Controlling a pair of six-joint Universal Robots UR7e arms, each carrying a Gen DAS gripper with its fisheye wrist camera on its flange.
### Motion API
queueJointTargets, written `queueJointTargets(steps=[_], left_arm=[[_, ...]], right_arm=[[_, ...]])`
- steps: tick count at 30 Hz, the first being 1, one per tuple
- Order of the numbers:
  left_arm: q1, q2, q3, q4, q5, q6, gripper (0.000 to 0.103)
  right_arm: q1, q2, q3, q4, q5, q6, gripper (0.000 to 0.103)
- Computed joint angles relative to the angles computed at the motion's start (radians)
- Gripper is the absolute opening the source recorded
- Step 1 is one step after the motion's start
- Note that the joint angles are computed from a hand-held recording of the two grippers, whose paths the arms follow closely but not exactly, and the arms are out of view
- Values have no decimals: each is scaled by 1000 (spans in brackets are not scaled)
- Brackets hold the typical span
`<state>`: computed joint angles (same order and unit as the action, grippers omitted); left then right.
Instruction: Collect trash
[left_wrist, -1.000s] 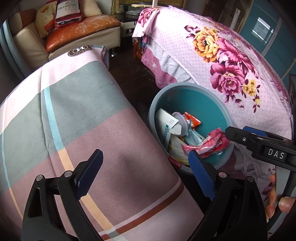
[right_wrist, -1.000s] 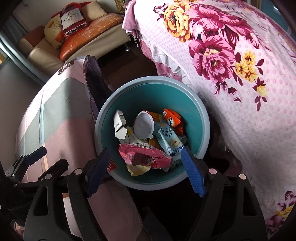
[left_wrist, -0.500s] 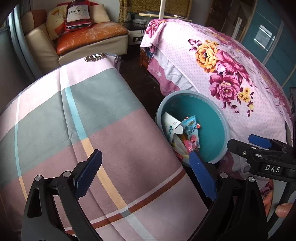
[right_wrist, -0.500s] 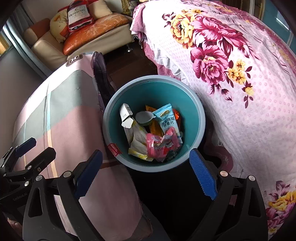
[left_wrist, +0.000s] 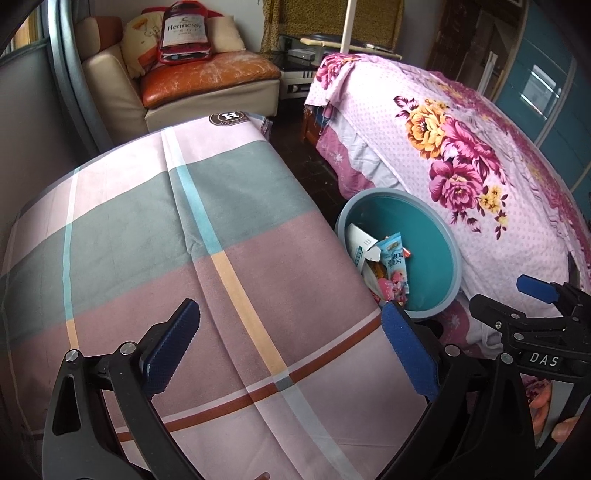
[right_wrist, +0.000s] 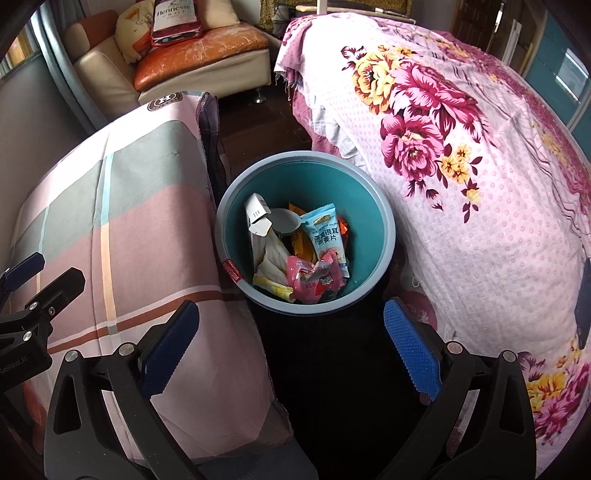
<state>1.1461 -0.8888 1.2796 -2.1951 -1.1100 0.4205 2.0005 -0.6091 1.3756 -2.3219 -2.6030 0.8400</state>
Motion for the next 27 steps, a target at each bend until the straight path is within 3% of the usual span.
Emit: queueJointTargets(steps=[27], left_arm=[[10, -78, 32, 15, 1, -26, 99]], right_arm=[[68, 38, -38, 39, -20, -1, 96]])
